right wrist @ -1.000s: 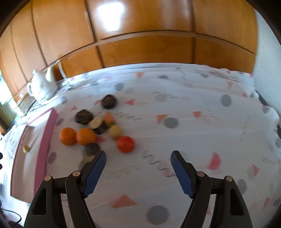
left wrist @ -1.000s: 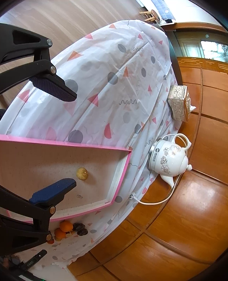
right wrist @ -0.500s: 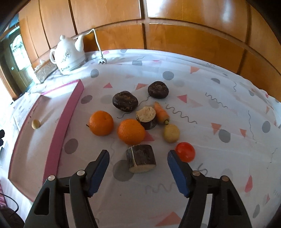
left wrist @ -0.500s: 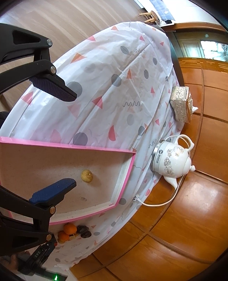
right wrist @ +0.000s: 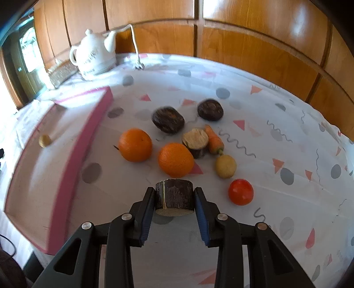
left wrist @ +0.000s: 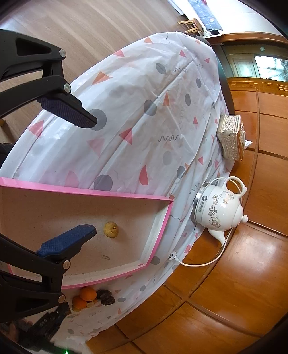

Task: Organize fruits
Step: 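Grasp the dark eggplant slice with the right gripper, then carry the eggplant slice with the right gripper into the tray and release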

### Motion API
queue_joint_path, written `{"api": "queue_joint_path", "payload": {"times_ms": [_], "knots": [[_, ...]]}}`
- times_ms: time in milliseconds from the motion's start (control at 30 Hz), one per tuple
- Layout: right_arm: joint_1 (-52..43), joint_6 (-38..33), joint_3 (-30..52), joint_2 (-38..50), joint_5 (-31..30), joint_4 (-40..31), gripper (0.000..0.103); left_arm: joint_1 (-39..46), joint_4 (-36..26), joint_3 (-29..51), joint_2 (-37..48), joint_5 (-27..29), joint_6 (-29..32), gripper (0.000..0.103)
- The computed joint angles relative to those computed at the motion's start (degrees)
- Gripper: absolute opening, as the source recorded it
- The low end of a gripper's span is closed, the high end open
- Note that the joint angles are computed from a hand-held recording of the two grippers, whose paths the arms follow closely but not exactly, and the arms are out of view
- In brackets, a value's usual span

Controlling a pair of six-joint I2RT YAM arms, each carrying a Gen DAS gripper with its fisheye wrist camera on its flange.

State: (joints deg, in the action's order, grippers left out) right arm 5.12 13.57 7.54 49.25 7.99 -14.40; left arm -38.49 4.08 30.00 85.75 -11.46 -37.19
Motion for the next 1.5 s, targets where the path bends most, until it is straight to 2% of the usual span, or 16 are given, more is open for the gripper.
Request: {"api": "queue_joint_path", "payload": {"times_ms": [133, 233, 300, 567, 800, 933, 1200, 1500], "knots": [[4.84, 2.3, 2.68, -6.37, -1.01, -5.53, 0.035, -0.62, -0.05, 0.09, -0.03, -0.83, 0.22, 0.089], [10.6, 4.24, 5.22, -4.88, -1.62, -4.7, 0.035, -1.1, -0.13, 0.09, -0.22, -1.57, 0.53, 0.089], [15.1, 5.44, 6.91, -1.48, -1.13, -2.41, 0.035, -1.38, -0.24, 0.12, -0.32, -1.95, 0.67, 0.089], [28.35, 6.49, 15.56, 20.93, 0.55, 9.71, 0.035, -1.24, -0.29, 0.41, 0.59, -1.29, 1.22, 0.089], [30.1, 6.16, 20.85, 34.15, 1.21, 14.0, 0.036, -0.86, 0.14, 0.48, 1.41, -0.34, 1.45, 0.089], [30.32, 7.1, 21.98, 37.35, 1.84, 14.65, 0.036, -0.83, 0.49, 0.46, 1.87, 0.13, 1.58, 0.089], [30.7, 8.89, 21.21, 38.04, 2.64, 16.55, 0.036, -1.46, 0.19, 0.89, 2.3, 0.55, 1.75, 0.089], [31.54, 13.49, 16.74, 28.26, 5.39, 15.35, 0.037, -2.68, -0.15, 1.2, 1.57, 0.14, 2.17, 0.089]]}}
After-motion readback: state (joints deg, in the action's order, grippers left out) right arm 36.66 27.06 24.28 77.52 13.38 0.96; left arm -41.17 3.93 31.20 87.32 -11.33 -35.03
